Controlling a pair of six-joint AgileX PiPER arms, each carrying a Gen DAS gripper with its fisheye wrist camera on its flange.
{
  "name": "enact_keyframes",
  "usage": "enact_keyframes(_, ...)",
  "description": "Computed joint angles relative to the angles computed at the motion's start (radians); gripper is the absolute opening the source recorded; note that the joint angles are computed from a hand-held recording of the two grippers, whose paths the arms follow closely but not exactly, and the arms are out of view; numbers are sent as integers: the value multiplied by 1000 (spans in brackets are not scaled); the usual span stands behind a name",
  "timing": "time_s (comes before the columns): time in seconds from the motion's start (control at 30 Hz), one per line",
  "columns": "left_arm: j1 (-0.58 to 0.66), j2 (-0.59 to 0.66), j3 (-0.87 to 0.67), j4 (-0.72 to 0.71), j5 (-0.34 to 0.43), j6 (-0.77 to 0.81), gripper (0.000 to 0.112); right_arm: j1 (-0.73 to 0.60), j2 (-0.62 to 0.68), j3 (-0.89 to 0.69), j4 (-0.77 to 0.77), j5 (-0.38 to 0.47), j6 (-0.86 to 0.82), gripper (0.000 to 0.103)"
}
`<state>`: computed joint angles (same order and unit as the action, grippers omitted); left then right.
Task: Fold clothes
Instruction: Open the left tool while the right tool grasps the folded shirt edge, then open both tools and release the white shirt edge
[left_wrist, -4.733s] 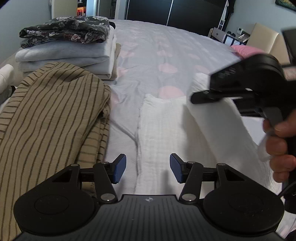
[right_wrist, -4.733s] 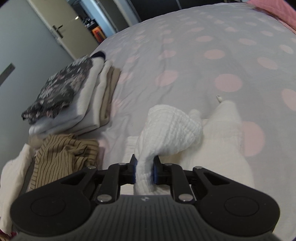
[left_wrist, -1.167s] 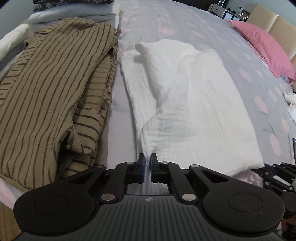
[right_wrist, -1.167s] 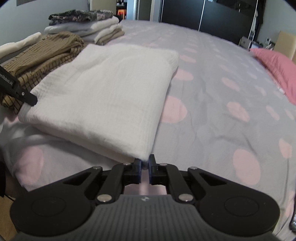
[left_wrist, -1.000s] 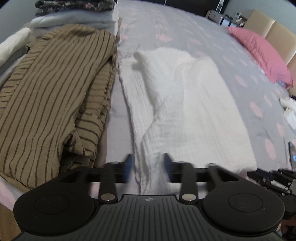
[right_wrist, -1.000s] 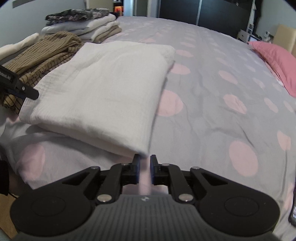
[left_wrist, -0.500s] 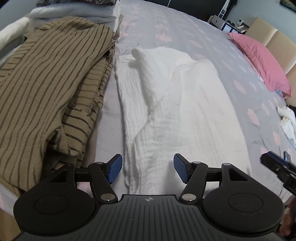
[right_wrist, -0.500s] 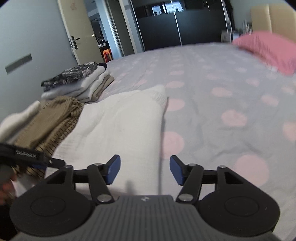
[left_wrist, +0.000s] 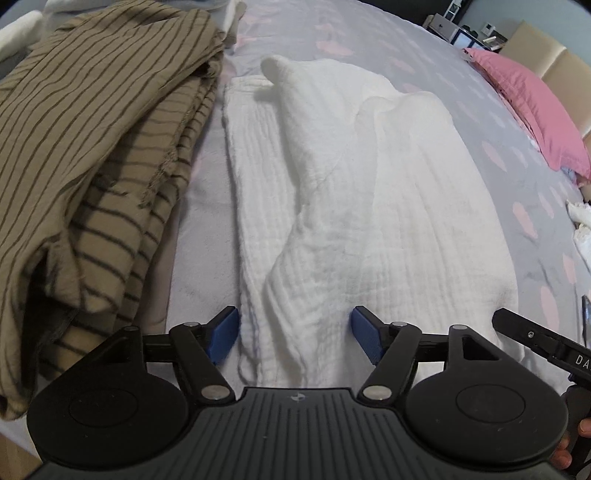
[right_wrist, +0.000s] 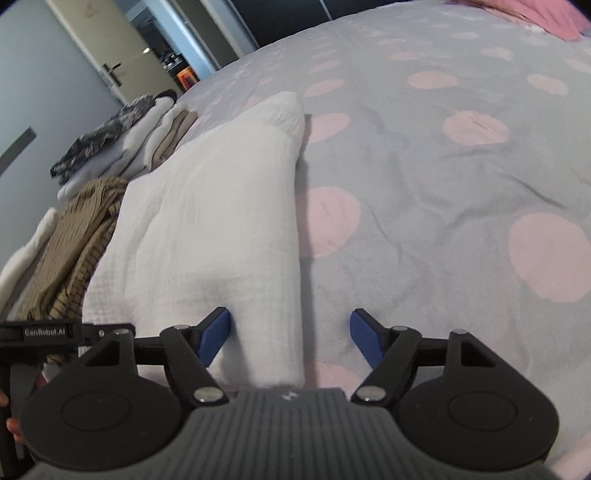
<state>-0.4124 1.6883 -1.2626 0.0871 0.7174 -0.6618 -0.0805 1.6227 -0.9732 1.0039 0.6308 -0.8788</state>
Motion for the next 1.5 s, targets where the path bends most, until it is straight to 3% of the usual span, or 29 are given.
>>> enact_keyframes(0.17,-44,20,-1,98,-22,-61,67,40,-4,24,4,-51,-60,73)
enact_keyframes(0.23,-62,23,-2,138,-21,-72,64,42,-3,23,8,-47,-80,60)
enact_keyframes(0.27,-64,20,-1,138,-23,-65,59,35,4,18,25,-29,-94,53)
enact_keyframes(0.3,-66,18,0,138,-26,-58,50,21,13,11,55,6,-113,35)
enact_keyframes(0.33,-65,15,1,133,-29,-47,45,11,21,5,75,35,-121,27)
enact_keyframes(0.4,-49,11,-1,88,-40,-7,22,8,22,-5,71,52,-88,23)
enact_keyframes(0.43,-41,9,-1,65,-43,11,17,6,18,-7,69,56,-85,20)
enact_keyframes(0.5,-26,4,-3,21,-47,46,12,-1,6,-12,63,68,-71,18)
enact_keyframes(0.73,-14,-37,-17,-84,-48,131,10,-50,-63,-94,-80,171,100,16)
enact_keyframes(0.9,-47,-50,-64,-154,28,183,9,-133,-95,-150,-199,315,232,16)
enact_keyframes(1.2,-118,-123,-29,-217,107,187,9,-261,-186,-138,-321,509,191,16)
enact_keyframes(1.33,-148,-108,-29,-207,141,161,9,-275,-211,-88,-362,523,151,16)
enact_keyframes(1.5,-130,-79,-21,-244,168,174,15,-246,-183,-35,-399,461,147,16)
